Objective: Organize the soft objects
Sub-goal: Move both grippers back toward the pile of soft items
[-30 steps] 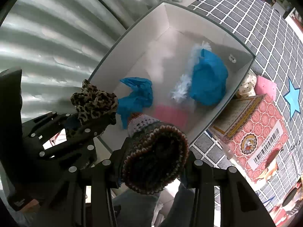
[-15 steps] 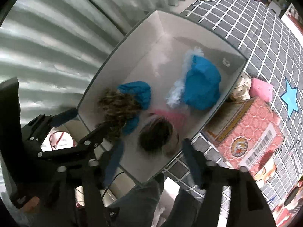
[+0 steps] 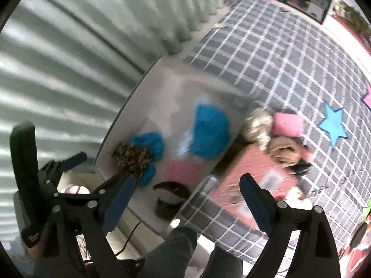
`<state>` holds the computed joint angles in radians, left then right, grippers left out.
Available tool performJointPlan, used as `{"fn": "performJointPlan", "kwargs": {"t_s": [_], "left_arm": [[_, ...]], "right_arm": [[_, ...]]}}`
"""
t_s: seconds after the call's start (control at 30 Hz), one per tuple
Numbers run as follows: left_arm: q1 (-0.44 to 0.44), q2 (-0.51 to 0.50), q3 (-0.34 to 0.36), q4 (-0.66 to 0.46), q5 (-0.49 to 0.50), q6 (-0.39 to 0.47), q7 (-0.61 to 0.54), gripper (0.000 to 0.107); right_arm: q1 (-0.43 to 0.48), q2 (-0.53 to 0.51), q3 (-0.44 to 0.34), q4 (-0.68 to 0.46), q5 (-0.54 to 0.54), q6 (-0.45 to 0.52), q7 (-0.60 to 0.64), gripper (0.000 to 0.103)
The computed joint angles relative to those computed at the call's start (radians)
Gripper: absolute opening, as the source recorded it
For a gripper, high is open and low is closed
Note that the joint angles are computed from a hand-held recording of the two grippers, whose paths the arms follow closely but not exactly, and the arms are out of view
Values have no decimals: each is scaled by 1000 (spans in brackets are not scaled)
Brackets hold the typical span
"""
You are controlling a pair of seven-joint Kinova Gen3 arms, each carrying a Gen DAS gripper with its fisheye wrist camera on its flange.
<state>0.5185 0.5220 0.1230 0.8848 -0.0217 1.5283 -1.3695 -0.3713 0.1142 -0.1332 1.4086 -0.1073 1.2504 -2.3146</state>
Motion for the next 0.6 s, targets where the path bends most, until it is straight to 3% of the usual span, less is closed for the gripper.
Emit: {"fn": "performJointPlan", "kwargs": {"t_s": [0.27, 0.6], "left_arm": [[63, 82, 3, -158, -6, 83, -4, 103], [132, 182, -35, -336, -37, 219, 16, 103]], "right_arm": [[153, -81, 88, 139, -22, 13, 3, 92], [319, 50, 126, 244, -179, -62, 257, 92]]}}
